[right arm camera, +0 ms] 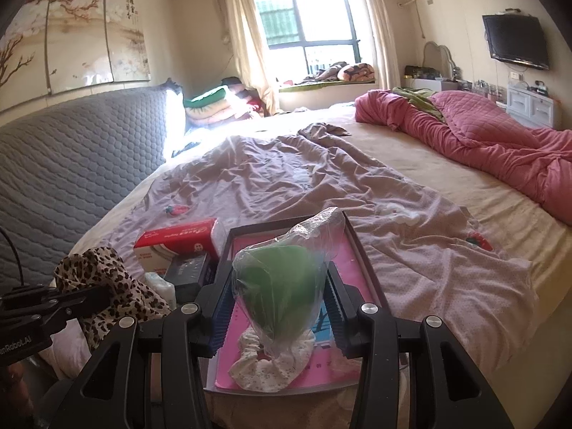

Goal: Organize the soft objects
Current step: 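Carry the leopard cloth with the left tool while the right tool carries the sponge bag toward the tray, then lower the leopard cloth with the left tool while the right tool lowers the sponge bag onto the tray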

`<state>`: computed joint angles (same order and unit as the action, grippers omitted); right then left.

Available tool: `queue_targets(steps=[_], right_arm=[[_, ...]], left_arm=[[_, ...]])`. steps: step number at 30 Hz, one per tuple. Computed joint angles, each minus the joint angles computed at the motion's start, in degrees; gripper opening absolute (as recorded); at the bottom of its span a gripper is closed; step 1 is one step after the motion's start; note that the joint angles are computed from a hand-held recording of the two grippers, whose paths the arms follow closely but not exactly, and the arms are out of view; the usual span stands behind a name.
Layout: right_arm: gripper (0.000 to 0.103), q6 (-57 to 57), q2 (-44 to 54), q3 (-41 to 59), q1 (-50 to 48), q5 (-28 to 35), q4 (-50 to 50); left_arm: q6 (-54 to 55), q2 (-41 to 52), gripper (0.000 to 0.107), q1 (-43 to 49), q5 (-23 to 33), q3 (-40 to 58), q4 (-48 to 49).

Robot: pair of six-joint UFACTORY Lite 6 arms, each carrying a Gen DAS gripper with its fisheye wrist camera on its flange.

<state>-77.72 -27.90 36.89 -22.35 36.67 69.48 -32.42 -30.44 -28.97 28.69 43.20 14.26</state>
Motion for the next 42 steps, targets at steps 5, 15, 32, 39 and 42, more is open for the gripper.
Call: queue_targets(steps=[5, 15, 32, 39, 42], right_arm=[[0.048, -1.25, 1.36, 0.18, -1.50, 0.06, 0.26], [0.048, -3.69, 2.68, -1.07, -1.15, -0.73, -0.06], [0.048, -8.59, 6.78, -2.31, -0.01, -2.19, 0.12], [0.048, -9.53, 9.63, -2.58, 1.80, -3.05, -0.05], [0.048, -10.57, 11.07, -3.01, 3.05, -4.05, 0.27]], left_arm=[[0.38, 3.21, 0.009, -0.58, -1.16, 0.77, -0.58], [-0.19, 13.48, 0.009, -2.22, -4.89, 3.79, 0.63], [22.55, 26.50, 0.009, 2.61, -12.86, 5.56, -22.02], [23.33, 28.86, 0.009, 3.36, -14.61, 5.31, -22.49], [20.08, 29.40, 0.009, 2.96, -14.90, 5.39, -18.82]])
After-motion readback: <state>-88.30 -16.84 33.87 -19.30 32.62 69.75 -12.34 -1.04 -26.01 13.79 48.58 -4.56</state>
